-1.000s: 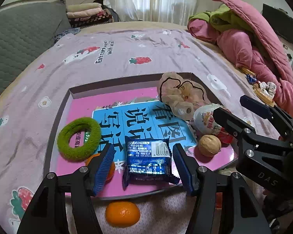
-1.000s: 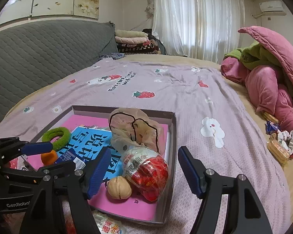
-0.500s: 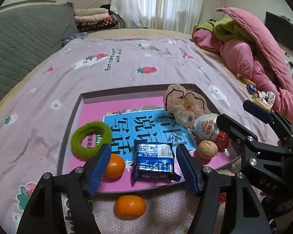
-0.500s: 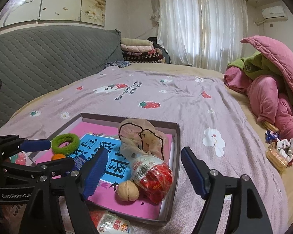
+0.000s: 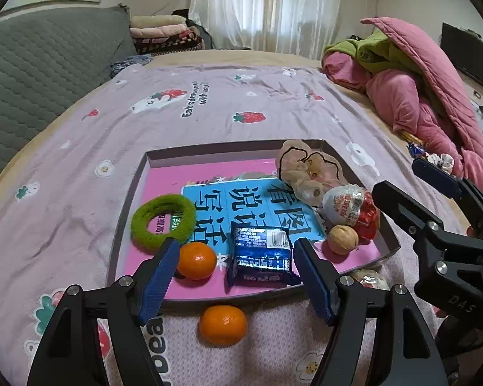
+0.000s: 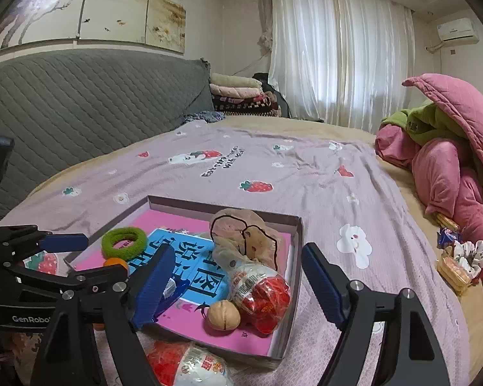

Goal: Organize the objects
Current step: 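Withdraw both grippers toward the orange and the white-red egg candy beside the tray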

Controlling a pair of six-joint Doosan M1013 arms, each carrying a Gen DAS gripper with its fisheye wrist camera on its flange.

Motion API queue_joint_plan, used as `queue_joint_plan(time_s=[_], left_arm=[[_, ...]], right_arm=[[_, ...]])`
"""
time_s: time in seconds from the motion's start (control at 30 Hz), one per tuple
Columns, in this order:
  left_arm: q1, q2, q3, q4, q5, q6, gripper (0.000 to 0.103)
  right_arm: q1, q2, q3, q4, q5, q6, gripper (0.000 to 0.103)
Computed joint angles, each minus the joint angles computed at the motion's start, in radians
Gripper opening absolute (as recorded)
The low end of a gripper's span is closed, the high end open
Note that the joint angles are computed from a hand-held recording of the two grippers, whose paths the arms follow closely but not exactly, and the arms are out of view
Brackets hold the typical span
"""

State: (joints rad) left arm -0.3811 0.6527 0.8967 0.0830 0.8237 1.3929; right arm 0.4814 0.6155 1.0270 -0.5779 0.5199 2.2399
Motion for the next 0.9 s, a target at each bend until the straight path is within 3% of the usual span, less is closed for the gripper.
queue_joint_plan(time_s=[0.5, 0.9], left_arm=[[-0.010, -0.046, 0.062, 0.072, -0.052, -0.063, 0.075], [-0.019, -0.080, 0.103, 0.097, -0.066, -0.079, 0.075]], right_arm=[[0.014, -0.028, 0.036, -0.048, -0.016, 0.028, 0.086], [0.029, -0.063, 0.089, -0.165, -0.053, 0.125, 0.087]])
